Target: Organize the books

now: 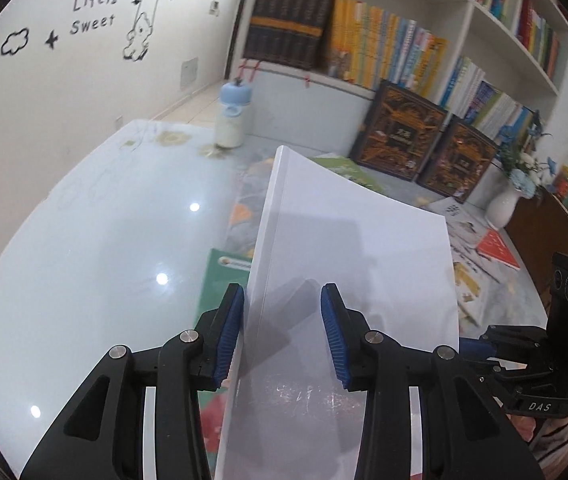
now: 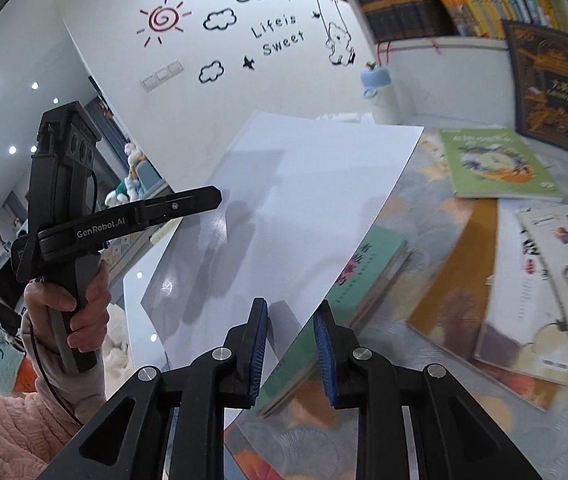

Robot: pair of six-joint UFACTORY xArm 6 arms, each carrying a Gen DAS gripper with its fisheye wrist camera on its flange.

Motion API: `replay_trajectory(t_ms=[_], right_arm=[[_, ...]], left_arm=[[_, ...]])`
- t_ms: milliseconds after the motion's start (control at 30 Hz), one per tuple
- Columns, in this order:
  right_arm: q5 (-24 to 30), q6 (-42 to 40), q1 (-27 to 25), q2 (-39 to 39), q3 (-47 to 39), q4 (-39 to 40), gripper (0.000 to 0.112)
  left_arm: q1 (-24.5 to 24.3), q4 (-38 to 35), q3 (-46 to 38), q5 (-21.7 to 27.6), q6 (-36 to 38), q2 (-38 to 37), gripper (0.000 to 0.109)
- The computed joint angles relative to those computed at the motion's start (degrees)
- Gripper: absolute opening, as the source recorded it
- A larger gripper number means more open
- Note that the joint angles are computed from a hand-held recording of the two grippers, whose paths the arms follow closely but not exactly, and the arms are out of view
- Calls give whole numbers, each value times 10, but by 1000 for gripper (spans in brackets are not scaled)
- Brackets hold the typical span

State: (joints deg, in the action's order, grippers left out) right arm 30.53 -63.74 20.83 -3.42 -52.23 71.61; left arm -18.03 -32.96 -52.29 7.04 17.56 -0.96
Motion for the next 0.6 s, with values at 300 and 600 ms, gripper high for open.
replay_trajectory(t_ms=[300,600], right_arm=[[-12,47,17,94,-61,-46,24],[-1,78,14,131,-86,-73,24]], left_arm=[[22,-125,-29,13,99,65,36],[35,-142,-41,37,117,95,36]])
